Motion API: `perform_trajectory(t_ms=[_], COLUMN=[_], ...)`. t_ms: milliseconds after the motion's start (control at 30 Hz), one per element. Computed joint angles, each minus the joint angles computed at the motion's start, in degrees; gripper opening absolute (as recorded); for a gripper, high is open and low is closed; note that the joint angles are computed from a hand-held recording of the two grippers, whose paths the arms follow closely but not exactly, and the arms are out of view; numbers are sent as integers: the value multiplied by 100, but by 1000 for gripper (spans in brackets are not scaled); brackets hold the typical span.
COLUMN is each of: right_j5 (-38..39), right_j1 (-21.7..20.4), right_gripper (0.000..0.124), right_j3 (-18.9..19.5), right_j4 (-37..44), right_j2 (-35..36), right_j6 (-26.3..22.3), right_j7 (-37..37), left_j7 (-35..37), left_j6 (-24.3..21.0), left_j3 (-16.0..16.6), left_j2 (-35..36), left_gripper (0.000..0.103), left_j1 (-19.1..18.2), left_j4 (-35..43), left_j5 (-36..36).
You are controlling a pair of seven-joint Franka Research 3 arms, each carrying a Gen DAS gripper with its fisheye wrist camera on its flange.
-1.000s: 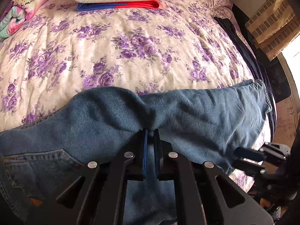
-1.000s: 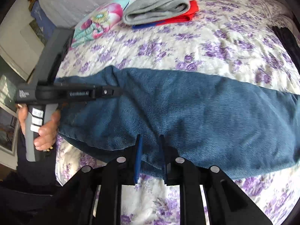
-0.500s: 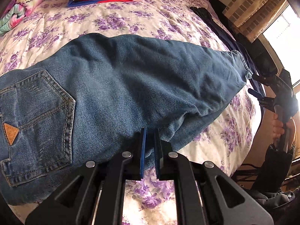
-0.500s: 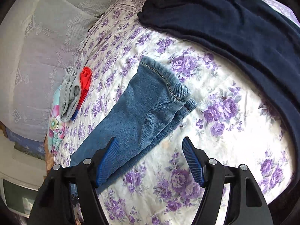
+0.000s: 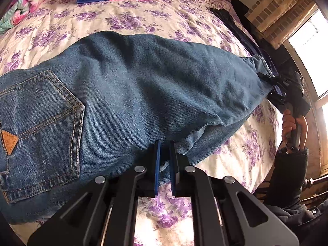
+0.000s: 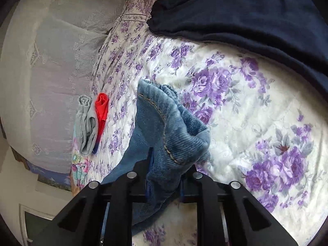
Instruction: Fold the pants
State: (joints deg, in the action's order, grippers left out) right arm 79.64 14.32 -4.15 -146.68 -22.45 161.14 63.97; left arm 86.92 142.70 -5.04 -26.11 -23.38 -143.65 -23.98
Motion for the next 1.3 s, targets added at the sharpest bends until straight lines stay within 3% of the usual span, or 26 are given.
perform_trajectory(t_ms=[133,267,333,467,633,767,900,1000,1133,1300], right_j5=[-996,-1643,-1824,-1949,-1924,-2276,-2713,-3215,-4510,-6075], right_j1=[-47,68,163,462,641,531,420,165,-625,-1405], right_gripper=[16,18,18,19,19,19,20,20,20,20], right_j3=[331,369,327,51,-114,1,115,320,990,1782], right_j4=[12,-93,-168,-216,-227,-274,-320,-335,-276,-88], right_j2=[83,116,87,66,50,60,88,97,23,-279], right_j6=[560,929,1078,1180,1199,1231,1311,1254,964,685], right_j7=[441,747,864,944,914,1174,1586,2121,3291,4281], left_j7=[-242,352,600,717,-150,-735,-806,-907,-1109,-412], left_j6=[-71,-138,-31,278,258,175,218,356,431,346], left_j3=[-214,134,120,-268,-897,-1138,-1391,-1477,-1515,-1583], left_j2=[-78,128,468,1594,2952,3511,3635,3669,3616,2937], left_gripper=[7,7,7,7,3,1,1,1,1,1], left_j1=[104,-363,-496,-515,-267,-134,123,177,176,429], left_j4=[122,653,1107,2253,3373,3626,3665,3640,3579,2987], left_j5=[447,-267,-701,-1181,-396,155,150,283,611,-410])
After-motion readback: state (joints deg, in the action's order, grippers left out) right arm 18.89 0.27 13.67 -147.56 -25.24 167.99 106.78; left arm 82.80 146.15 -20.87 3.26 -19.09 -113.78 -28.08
